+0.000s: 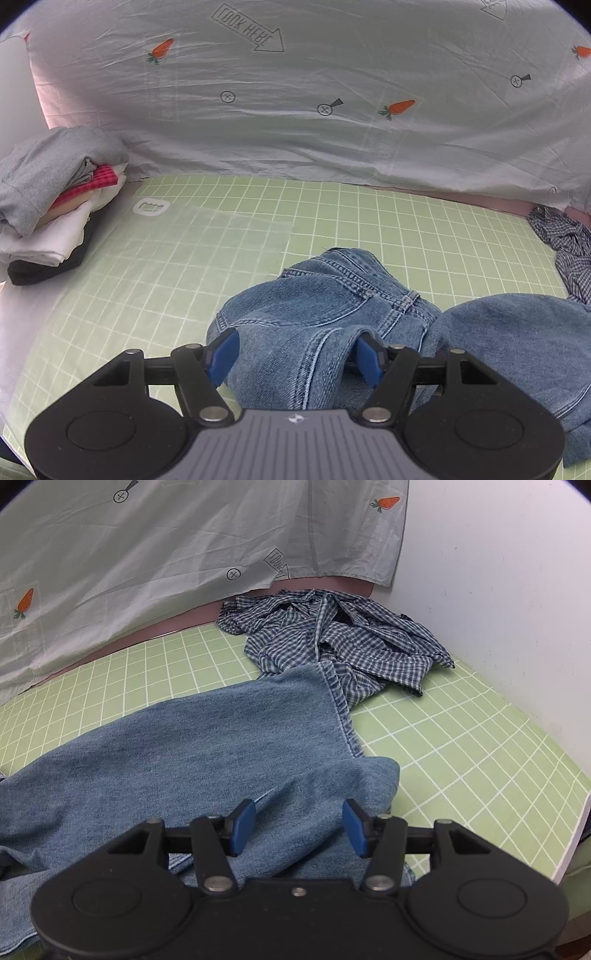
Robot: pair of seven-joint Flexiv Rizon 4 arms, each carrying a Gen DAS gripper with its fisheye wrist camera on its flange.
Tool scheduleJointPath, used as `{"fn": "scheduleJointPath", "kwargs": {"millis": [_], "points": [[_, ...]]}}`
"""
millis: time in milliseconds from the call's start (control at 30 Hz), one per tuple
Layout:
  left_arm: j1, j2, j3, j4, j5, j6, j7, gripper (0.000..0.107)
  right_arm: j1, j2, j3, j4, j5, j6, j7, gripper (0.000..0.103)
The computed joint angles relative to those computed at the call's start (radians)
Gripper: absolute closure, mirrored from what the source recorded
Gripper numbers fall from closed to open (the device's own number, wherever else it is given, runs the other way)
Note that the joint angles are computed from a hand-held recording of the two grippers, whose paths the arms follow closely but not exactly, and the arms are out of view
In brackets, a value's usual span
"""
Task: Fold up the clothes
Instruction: 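Lower the jeans onto the mat and open both grippers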
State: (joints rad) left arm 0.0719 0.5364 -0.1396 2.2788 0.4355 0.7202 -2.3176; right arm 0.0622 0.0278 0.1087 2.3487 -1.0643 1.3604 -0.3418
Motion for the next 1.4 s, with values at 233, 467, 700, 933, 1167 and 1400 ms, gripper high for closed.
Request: {"fn": "scheduleJointPath", "kwargs": {"millis": [233,467,700,933,1167,1400], "points": [[-0.014,-0.083,0.018,-0.029,0.007,0.039,0.082,0.039,-0.007,0.006,-0.002,0.003,-0.005,-0.014,0.041,0.050],[0.008,-0.073,0.070,0.030,-0.053,0.136,0.068,0.095,0.005,-0.005,0.004,-0.004,0.037,-0.052,0.056,0.049],[0.117,0.061,0.041,0.053,0.030,-0.019,-0.043,0.103,0.027,-0.008,0.011,-0.005,0.065,-0.062,0.021,0.049],[0.125,0.174,0.125,0.159,-0.073,-0.073,-0.108,0.098,0.052,-0.011,0.020,0.000,0.115,-0.059,-0.046,0.049],[0.106,0.159,0.075,0.129,-0.078,-0.007,-0.036,0.079,0.070,-0.015,0.025,-0.004,0.142,-0.048,-0.095,0.049],[0.082,0.110,0.083,0.092,-0.089,0.143,0.062,0.056,0.060,-0.008,0.017,0.003,0.112,-0.040,-0.068,0.049]]}}
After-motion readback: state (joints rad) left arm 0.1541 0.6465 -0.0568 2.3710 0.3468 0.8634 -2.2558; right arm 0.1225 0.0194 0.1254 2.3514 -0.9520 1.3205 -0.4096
